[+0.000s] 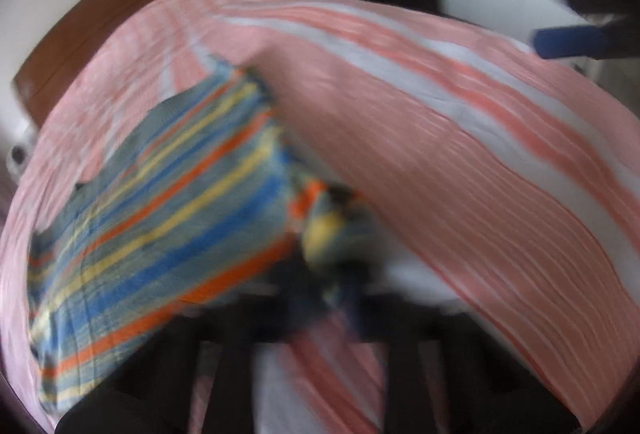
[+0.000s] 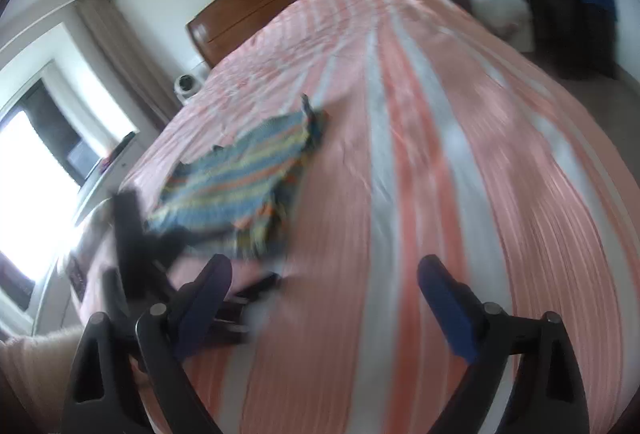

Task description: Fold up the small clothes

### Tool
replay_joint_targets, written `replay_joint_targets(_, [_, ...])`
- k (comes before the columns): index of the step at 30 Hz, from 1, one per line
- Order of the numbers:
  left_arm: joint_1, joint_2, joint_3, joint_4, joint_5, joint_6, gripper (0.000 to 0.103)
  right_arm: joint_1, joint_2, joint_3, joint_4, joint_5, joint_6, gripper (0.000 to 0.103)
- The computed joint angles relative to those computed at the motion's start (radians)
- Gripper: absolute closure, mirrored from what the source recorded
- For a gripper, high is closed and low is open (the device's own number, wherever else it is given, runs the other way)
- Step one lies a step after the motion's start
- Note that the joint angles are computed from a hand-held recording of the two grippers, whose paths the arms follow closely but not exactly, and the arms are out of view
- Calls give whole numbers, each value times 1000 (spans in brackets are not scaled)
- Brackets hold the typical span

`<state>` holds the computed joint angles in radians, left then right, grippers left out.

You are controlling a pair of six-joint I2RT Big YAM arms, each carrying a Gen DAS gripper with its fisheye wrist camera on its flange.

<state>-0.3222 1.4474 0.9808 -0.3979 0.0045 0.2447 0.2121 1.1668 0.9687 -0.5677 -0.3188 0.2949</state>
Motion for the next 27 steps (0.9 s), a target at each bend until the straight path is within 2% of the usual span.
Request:
replay_joint_targets(1, [28, -6, 2, -6, 69, -32, 97, -11, 67, 59, -7, -35, -17, 13])
replay_joint_targets(3, [47, -21, -11, 6, 126, -52, 98, -22, 197, 173, -22, -98, -21, 22])
replay_joint_targets(5, [58, -37, -26, 17, 152, -48, 98, -24, 371, 335, -92, -195, -3, 27])
replay_joint_targets(7, [65, -42, -27, 11, 175, -51, 98, -16, 547, 499, -162, -268, 57, 31])
replay_joint_targets(9, [81, -44, -27, 9, 206, -68, 98, -3, 652, 586, -124, -238, 154, 33])
replay_joint_targets(10, [93, -46, -28, 8, 228, -84, 98, 4, 702, 629, -100, -250, 190, 38])
replay_joint_targets(11, [109, -50, -30, 13, 252, -103, 98, 10, 727, 654, -99, -250, 194, 62])
replay_joint_targets(12, [130, -62, -37, 20, 278, -123, 99, 22, 748, 683, -114, -213, 186, 94])
replay_joint_targets(13, [161, -81, -47, 23, 305, -140, 99, 36, 751, 693, -118, -165, 181, 94])
replay_joint_targets(15, [238, -120, -66, 30, 368, -182, 99, 55, 730, 686, -92, -144, 181, 94])
replay_joint_targets(17, [331, -162, -85, 32, 433, -225, 99, 81, 705, 697, -74, -165, 171, 94])
replay_joint_targets(19, [427, -191, -94, 28, 483, -241, 99, 122, 706, 755, -94, -183, 157, 94])
replay_joint_targets(23, [583, -201, -98, -7, 520, -235, 99, 223, 813, 972, -194, -194, 126, 94])
replay_joint_targets(27, [697, -171, -96, -42, 525, -241, 99, 329, 1006, 1276, -339, -158, 98, 94])
